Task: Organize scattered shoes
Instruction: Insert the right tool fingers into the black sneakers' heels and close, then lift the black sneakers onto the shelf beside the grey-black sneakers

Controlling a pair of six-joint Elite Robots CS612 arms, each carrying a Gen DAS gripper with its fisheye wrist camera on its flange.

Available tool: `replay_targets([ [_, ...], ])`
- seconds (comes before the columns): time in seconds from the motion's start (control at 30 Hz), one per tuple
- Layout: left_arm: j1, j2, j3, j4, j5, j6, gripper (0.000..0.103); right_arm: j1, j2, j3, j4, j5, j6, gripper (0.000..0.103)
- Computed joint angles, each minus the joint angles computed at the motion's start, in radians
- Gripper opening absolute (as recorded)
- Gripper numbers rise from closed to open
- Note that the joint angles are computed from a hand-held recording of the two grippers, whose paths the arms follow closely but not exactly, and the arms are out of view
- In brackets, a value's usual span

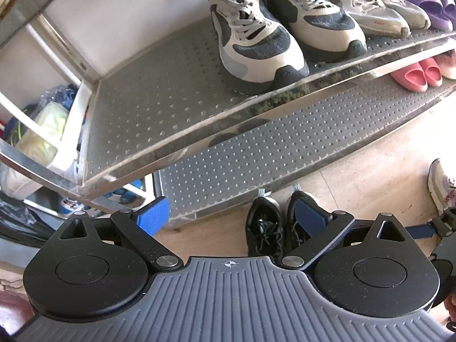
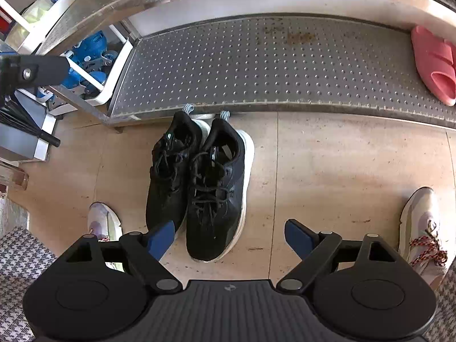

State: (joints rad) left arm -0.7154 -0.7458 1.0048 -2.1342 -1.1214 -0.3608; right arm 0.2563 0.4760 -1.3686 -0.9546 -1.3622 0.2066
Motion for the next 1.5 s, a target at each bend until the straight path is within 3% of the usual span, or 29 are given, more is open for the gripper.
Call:
replay_targets([
  [0.33,-0.009,0.023,-0.028,0.079,0.056,0.062,0.098,-0.014,0.008,-0.009,0.001,0.021,0.016,0.086],
  [0.9,0.004,0.005,0.015,0.165,0.077,0.050,0.098,-0.011,0.011,0.043,-0.070,0.067,0.041,0.085],
  [0.97,0.007,0.002,0.022,0.194,0.079,0.025,0.098,-0.010,0.014,0.052,-0.099,0.084,0.041,0.083],
  [1.03,0.009,-0.001,0.029,0.231,0.090,-0.003,0.098,-0.012,0.021,0.057,-0.141,0.114,0.044,0.073],
  [1.1,0.011,-0.003,0.037,0.260,0.101,-0.015,0.098,-0.012,0.025,0.064,-0.168,0.132,0.054,0.069],
  [1.2,0.012,-0.011,0.055,0.254,0.093,0.016,0.098,-0.010,0.026,0.104,-0.213,0.159,0.077,0.058],
  [1.33,0.016,-0.021,0.064,0.257,0.089,0.013,0.098,0.003,0.005,0.196,-0.252,0.155,0.099,0.058],
  [1.37,0.017,-0.022,0.065,0.259,0.089,0.005,0.098,0.006,-0.002,0.227,-0.268,0.145,0.113,0.058],
  [1.43,0.022,-0.027,0.069,0.267,0.087,-0.016,0.098,0.009,-0.017,0.287,-0.281,0.133,0.152,0.069],
  [1.5,0.026,-0.029,0.069,0.283,0.086,-0.033,0.098,0.012,-0.030,0.337,-0.292,0.119,0.179,0.071],
])
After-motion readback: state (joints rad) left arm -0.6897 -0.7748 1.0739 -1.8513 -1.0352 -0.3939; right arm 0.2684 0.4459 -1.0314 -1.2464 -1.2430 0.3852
